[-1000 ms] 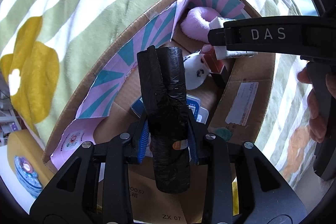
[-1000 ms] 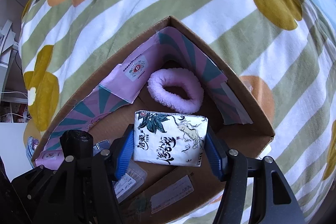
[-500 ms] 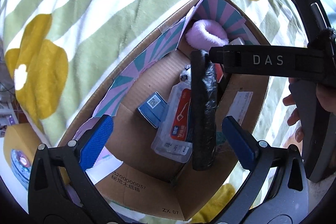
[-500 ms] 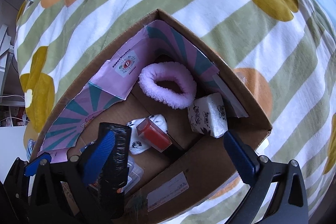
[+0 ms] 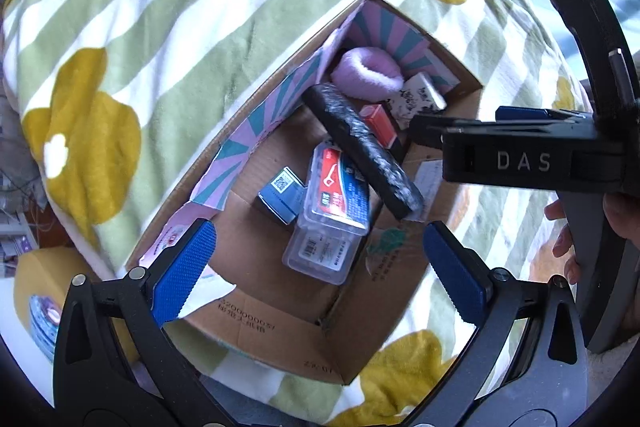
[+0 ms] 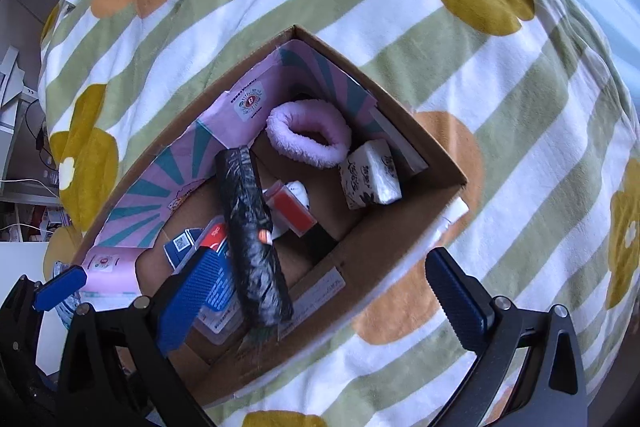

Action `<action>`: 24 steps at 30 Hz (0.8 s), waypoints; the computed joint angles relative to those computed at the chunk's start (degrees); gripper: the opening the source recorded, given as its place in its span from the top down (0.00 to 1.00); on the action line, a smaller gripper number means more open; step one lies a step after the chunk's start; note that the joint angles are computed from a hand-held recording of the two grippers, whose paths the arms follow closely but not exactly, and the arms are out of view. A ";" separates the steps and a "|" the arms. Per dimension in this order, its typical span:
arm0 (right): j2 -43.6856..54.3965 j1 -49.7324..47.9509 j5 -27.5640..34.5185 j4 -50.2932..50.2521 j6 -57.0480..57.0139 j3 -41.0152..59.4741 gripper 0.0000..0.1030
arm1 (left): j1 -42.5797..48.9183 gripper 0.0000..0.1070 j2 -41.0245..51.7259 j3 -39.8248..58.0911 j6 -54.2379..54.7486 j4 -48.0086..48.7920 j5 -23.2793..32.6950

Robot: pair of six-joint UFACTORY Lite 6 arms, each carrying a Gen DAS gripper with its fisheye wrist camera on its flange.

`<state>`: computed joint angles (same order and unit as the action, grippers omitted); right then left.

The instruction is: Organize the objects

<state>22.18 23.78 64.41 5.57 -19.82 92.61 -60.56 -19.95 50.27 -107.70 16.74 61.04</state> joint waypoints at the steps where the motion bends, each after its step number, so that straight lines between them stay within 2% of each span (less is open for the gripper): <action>1: -2.00 -0.66 0.34 -0.01 0.02 -1.04 0.00 | -0.98 0.04 0.13 1.58 0.12 0.42 1.66; 8: -15.06 -6.55 5.27 0.33 0.01 -4.57 0.00 | -6.49 0.04 0.64 12.57 2.44 3.36 12.98; 13: -23.57 -14.65 10.60 3.17 1.19 -4.69 0.00 | -7.11 0.04 3.75 22.57 10.67 4.54 20.33; 18: -30.60 -26.03 15.60 4.99 0.33 -4.25 0.00 | -6.50 0.04 9.96 33.66 19.72 5.55 22.74; 24: -36.98 -43.01 18.75 7.32 -5.66 -5.67 0.00 | -6.89 0.04 19.56 45.43 27.71 7.53 23.40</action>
<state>-14.80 -19.24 83.16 12.89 -25.48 86.95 -67.45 -0.40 95.70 -79.99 24.27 84.44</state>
